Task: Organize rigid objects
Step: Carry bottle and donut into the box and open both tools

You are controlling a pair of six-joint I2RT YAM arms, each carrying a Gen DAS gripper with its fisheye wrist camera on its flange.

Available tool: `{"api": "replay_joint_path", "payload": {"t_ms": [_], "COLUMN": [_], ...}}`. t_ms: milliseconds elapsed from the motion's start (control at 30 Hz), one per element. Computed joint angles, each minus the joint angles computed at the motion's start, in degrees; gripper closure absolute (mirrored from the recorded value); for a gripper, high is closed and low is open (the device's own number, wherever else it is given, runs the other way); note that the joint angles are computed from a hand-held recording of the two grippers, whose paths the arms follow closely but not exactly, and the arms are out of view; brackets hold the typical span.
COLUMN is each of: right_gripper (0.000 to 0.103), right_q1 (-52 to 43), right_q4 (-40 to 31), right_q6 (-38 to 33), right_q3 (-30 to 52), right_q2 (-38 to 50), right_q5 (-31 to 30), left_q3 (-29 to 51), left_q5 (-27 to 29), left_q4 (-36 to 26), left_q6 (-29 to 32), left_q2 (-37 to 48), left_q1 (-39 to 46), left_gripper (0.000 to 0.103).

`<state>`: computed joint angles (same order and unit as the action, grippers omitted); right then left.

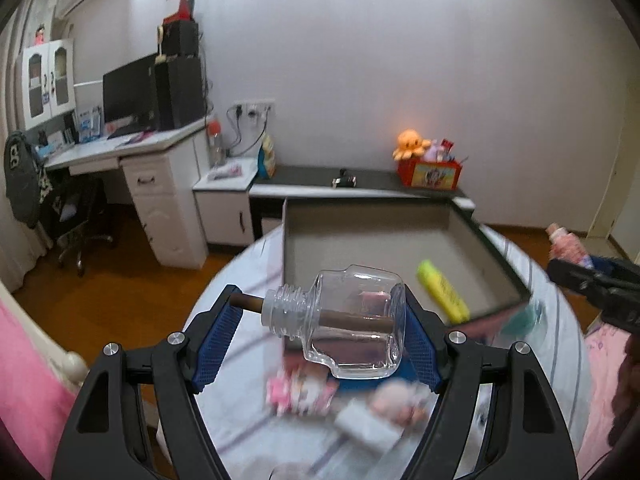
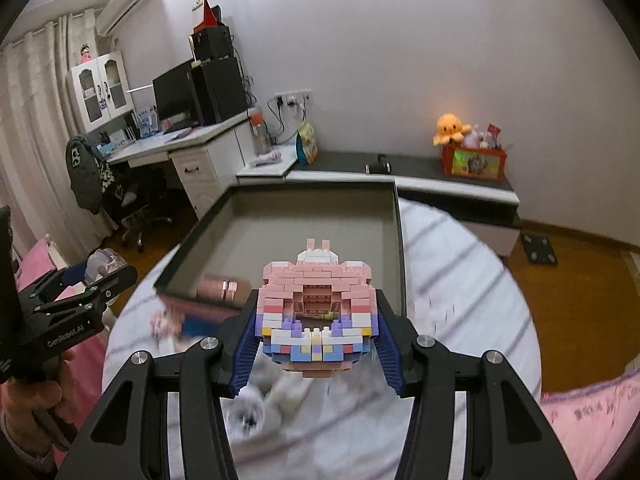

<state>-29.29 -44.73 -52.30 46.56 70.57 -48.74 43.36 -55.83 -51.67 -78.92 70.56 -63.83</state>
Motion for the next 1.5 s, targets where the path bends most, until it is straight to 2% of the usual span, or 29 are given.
{"api": "replay_joint_path", "payload": {"t_ms": [167,300,467,700,867,933,967,1000,1033,1067,1300,1500], "right_gripper": [0.05,0.05,0.05,0.05,0.05,0.047,0.038,0.02,0.018,0.017,0.015,0.015], "right_q1": [8.95,14.07,18.47,22.4,23.58,23.57,23.51,23.11,23.05,22.98,22.1,19.34], "right_q4": [11.39,17.98,22.66,25.23,25.8,26.09,26.04,26.22,26.48,26.32,26.15,24.28], "right_q6": [12.19,18.61,22.55,24.3,24.73,24.92,25.23,25.51,25.79,25.65,27.59,27.18], "right_q3": [2.11,4.08,6.19,7.06,7.07,6.89,7.16,6.81,6.7,6.62,4.81,3.01], "right_q2": [4.88,9.59,15.69,20.48,21.64,21.67,21.69,21.17,20.85,20.54,16.44,11.63], "right_q5": [3.41,7.02,11.09,15.41,17.22,17.47,17.33,16.88,16.73,16.73,18.14,15.48], "left_q3": [-1.0,-1.01,0.2,0.68,0.84,0.94,0.8,0.55,0.4,0.06,-1.06,-1.63], "left_q5": [2.83,7.41,11.25,15.07,17.06,17.23,16.82,16.06,15.42,14.09,9.97,5.63], "left_q4": [16.1,26.31,34.23,39.76,40.62,40.27,40.05,39.82,39.59,39.04,32.95,25.91], "left_q6": [18.67,28.36,33.67,35.95,36.7,36.56,36.3,35.94,35.62,34.87,30.14,24.01], "left_q2": [-1.88,0.31,5.99,11.83,13.46,13.57,13.29,12.75,12.35,11.47,5.99,0.95], "left_q1": [11.67,19.78,25.26,28.78,30.2,30.29,30.01,29.54,29.15,28.43,24.49,18.29], "left_gripper": [0.026,0.026,0.026,0.026,0.025,0.02,0.017,0.01,0.003,0.001,0.0,0.0]}}
